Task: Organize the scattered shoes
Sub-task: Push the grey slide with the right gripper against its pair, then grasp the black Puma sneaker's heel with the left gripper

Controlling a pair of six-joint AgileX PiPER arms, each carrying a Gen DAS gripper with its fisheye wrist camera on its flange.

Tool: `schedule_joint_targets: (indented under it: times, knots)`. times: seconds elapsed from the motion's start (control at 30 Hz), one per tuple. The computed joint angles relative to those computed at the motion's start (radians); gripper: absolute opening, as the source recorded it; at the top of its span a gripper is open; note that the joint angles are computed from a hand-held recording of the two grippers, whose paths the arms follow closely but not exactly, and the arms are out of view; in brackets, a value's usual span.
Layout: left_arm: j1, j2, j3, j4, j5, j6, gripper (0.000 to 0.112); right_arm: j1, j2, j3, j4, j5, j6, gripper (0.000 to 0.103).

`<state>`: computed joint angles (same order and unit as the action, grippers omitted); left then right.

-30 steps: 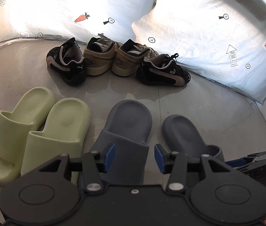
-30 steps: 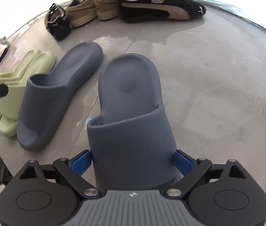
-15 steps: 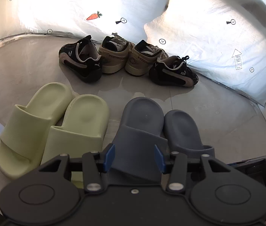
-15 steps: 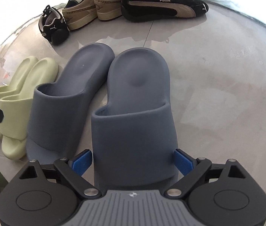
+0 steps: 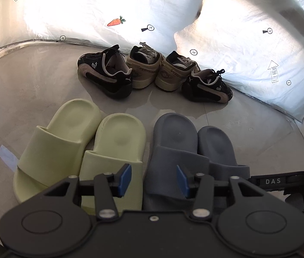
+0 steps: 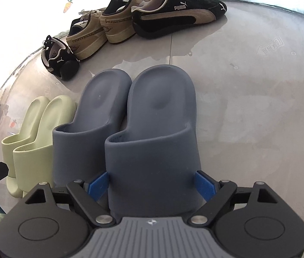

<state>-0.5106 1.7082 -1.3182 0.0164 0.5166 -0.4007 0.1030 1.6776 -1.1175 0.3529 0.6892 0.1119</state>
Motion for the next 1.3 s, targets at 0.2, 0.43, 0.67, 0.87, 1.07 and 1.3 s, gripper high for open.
schedule_joint_targets:
  times: [0.2, 0.43, 0.67, 0.87, 1.07, 1.3]
  knots:
    - [0.053, -0.013, 0.013, -0.128, -0.003, 0.173, 0.047, 0.049, -0.037, -0.017, -0.111, -0.072, 0.186, 0.087]
    - [0.115, -0.012, 0.023, -0.304, 0.008, 0.374, 0.047, 0.093, 0.172, -0.314, -0.169, 0.027, 0.303, 0.087]
    - [0.159, 0.0, 0.021, -0.43, 0.013, 0.512, 0.048, 0.151, 0.459, -0.722, -0.257, 0.359, 0.291, 0.086]
    - [0.181, 0.013, 0.015, -0.462, 0.008, 0.529, 0.048, 0.137, 0.467, -0.707, -0.242, 0.361, 0.266, 0.07]
    - [0.167, 0.014, -0.006, -0.408, -0.021, 0.456, 0.048, 0.117, 0.381, -0.558, -0.176, 0.277, 0.215, 0.055]
    - [0.114, 0.046, -0.058, -0.338, -0.016, 0.336, 0.048, 0.165, 0.248, -0.343, -0.164, 0.187, 0.23, 0.055]
